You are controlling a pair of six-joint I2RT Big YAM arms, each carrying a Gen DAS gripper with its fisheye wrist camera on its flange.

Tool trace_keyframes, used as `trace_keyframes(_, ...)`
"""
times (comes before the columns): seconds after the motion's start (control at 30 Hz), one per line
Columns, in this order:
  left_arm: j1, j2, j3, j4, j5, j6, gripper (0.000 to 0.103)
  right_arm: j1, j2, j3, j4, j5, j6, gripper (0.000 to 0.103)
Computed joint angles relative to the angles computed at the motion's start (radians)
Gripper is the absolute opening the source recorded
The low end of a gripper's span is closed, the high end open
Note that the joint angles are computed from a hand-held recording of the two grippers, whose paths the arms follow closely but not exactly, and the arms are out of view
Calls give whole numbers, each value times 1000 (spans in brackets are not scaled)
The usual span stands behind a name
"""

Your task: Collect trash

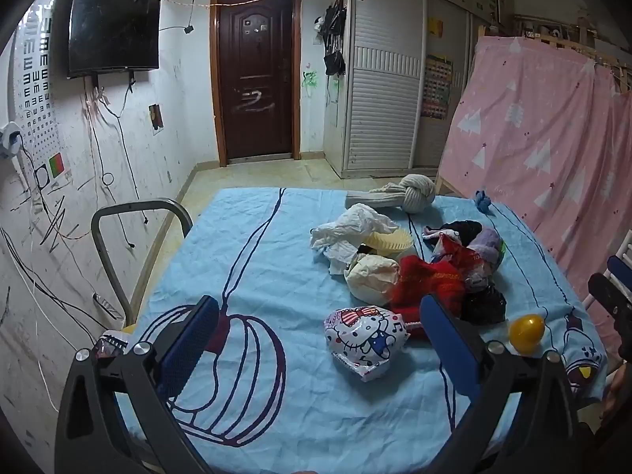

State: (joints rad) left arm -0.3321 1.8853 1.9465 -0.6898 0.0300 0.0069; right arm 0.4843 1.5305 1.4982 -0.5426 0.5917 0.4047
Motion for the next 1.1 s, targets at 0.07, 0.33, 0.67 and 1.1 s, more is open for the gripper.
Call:
trace_keyframes(0.07,-1,2,6,-12,-3,3,93,0,4,8,-17,-5,3,98)
trace_keyframes(0.33,-3,-6,-23,7,-4,-6,93,2,12,16,-23,-3,4,98)
trace_keyframes(0.67,6,21,12,-26,14,-11,93,2,17,23,-30,-5,3,98)
trace_keyframes(1.1,9,26,18,-38,17,-14,93,5,22,26,-28,-1,1,98)
